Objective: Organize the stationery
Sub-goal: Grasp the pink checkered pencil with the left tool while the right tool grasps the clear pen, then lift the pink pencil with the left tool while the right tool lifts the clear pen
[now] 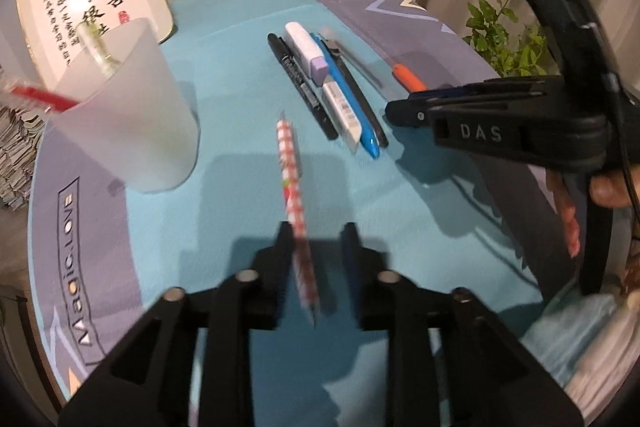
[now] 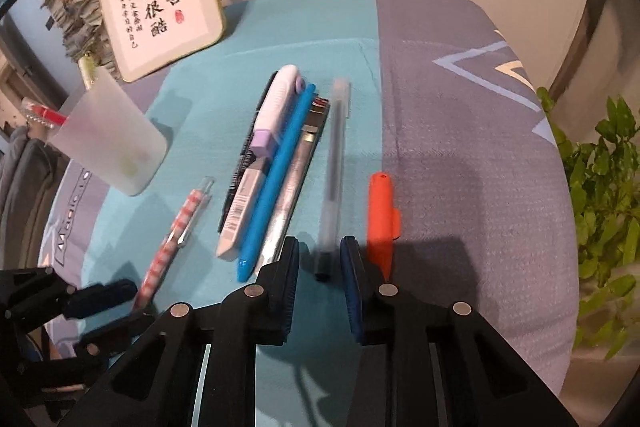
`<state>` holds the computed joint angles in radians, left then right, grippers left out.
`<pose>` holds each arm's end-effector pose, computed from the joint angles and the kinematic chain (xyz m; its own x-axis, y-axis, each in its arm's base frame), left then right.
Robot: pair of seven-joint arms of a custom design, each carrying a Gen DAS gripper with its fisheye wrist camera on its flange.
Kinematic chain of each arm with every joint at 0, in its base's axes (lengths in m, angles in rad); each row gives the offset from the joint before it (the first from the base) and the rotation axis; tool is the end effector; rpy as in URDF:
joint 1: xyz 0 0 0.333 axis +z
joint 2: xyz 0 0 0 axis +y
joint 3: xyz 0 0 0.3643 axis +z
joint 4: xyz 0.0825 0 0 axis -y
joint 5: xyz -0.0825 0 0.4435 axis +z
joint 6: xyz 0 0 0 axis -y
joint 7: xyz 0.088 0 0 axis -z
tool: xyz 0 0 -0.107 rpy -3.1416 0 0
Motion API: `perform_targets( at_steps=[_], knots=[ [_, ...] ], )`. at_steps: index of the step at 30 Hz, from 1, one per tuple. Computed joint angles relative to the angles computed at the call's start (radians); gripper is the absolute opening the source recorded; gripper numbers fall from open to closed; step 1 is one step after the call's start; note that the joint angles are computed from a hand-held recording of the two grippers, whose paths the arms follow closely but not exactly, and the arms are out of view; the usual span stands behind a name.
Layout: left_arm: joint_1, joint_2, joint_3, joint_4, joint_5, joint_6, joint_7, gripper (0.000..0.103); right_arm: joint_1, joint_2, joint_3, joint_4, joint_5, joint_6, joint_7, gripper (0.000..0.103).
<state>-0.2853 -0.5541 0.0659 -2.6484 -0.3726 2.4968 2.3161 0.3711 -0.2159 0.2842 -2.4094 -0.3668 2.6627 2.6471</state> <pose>0.4171 -0.0901 0.4710 -0.6596 -0.7511 0.0293 -0.6683 0.5682 -0.4802 0.4178 0.3390 0.4523 -0.0797 -0.9825 -0.1682 -0.8624 0.1526 -0.4827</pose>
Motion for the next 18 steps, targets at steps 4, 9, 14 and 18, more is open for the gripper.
perform_targets(
  at_steps=[4, 9, 14, 18],
  knots=[
    [-0.01, 0.037, -0.016, 0.019, -0.006, 0.029, -0.013, 0.03, -0.001, 0.012, -0.008, 0.011, 0.003, 0.005, -0.024, 0.024],
    [-0.002, 0.083, -0.029, 0.044, -0.004, 0.044, -0.044, 0.026, 0.016, 0.003, -0.025, 0.004, 0.046, -0.001, -0.058, 0.011],
    [0.009, 0.051, -0.003, 0.035, -0.001, -0.015, -0.029, 0.008, 0.076, -0.092, -0.037, -0.078, 0.211, -0.016, -0.208, 0.011],
    [0.041, -0.04, 0.018, -0.016, 0.029, -0.087, 0.031, 0.008, 0.119, -0.193, -0.021, -0.145, 0.32, -0.077, -0.3, 0.01]
  ],
)
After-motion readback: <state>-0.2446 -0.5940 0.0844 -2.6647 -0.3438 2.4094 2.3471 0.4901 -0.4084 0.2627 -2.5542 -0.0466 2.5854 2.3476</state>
